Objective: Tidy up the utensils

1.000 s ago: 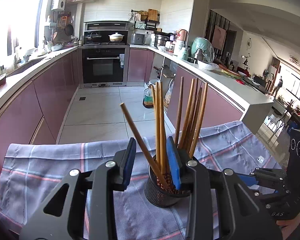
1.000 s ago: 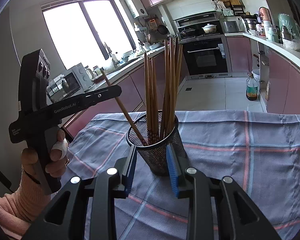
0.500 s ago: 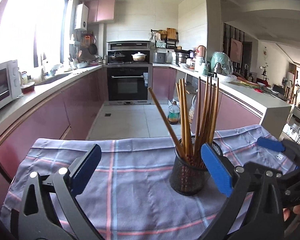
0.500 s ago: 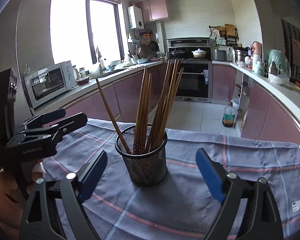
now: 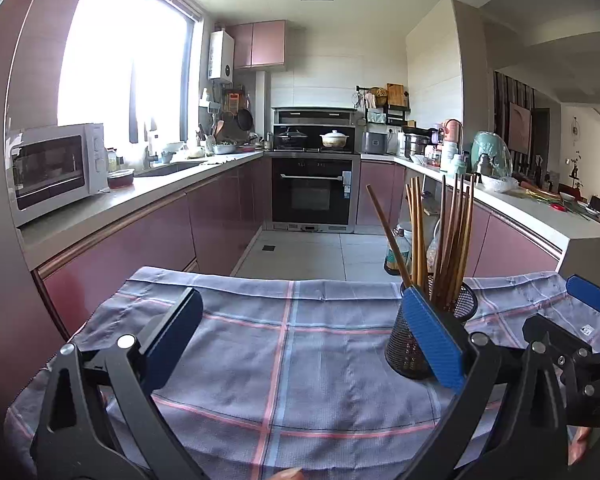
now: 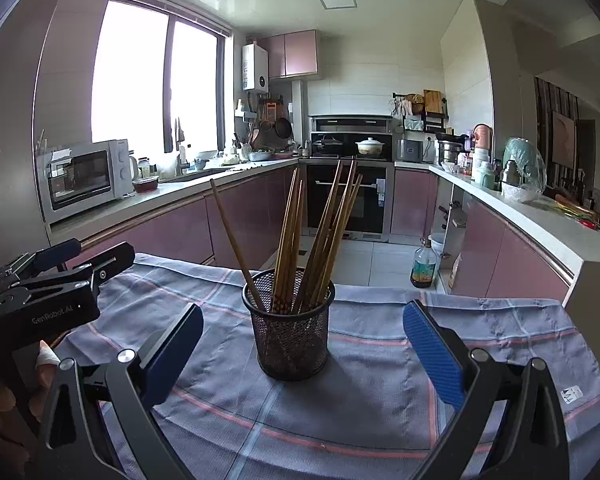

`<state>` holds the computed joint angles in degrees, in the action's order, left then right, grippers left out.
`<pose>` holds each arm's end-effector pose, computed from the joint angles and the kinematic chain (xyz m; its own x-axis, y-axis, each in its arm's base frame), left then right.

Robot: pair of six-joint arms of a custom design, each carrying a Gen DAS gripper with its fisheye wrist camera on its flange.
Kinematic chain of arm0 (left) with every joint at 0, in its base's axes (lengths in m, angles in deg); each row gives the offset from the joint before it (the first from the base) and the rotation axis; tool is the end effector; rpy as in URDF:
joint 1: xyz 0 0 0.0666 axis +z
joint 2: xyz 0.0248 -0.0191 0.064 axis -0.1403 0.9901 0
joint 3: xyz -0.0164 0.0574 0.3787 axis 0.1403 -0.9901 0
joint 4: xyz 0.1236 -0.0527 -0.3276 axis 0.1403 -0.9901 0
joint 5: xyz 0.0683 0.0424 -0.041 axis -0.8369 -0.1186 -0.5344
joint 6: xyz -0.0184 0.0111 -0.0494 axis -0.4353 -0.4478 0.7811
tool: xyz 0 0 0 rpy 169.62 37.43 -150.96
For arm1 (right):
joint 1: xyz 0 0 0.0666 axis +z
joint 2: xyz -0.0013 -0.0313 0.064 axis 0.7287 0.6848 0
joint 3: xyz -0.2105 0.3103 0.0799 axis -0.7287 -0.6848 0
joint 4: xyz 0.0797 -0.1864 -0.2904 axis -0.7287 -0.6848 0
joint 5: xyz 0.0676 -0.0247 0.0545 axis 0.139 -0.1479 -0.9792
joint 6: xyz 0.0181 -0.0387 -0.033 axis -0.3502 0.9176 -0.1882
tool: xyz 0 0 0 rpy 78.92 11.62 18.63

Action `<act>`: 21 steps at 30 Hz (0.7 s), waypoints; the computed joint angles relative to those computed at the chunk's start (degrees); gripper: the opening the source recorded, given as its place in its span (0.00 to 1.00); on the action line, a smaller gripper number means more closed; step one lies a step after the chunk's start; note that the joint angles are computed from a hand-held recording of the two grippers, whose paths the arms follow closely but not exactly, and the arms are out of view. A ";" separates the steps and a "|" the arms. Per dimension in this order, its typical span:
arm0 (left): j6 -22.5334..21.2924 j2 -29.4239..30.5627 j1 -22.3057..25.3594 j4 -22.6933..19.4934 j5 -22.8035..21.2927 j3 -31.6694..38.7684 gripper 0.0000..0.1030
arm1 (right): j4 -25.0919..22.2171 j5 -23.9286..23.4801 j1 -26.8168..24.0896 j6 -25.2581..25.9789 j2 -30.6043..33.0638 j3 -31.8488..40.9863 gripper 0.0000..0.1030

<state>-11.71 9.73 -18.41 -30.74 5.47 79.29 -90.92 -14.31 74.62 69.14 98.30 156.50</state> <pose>0.5203 -0.0848 0.4634 -0.3057 -0.0493 -0.9509 -0.1343 0.9909 -0.0082 0.5361 0.2772 0.4548 -0.3445 -0.0920 -0.9343 -0.3272 0.9446 0.0276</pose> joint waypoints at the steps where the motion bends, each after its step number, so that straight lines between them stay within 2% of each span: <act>1: -0.17 -0.84 -0.05 0.59 -0.37 -0.95 0.95 | 1.32 0.93 0.29 0.16 -0.71 -1.17 0.94; 4: -0.94 -2.91 -0.47 1.76 -1.24 -3.17 0.95 | 4.83 1.15 0.77 0.32 -2.75 -4.42 0.94; 8: -2.52 -5.14 -1.54 4.10 -3.75 -5.94 0.95 | 5.21 0.26 0.87 -0.58 -4.04 -5.69 0.94; 21: -2.16 -9.31 -2.07 5.95 -4.30 -9.66 0.95 | 8.47 0.58 1.32 -2.33 -7.06 -9.52 0.94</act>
<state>-13.87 0.42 -20.48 -24.79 1.17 69.63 -82.46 -13.73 75.94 66.81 91.24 146.98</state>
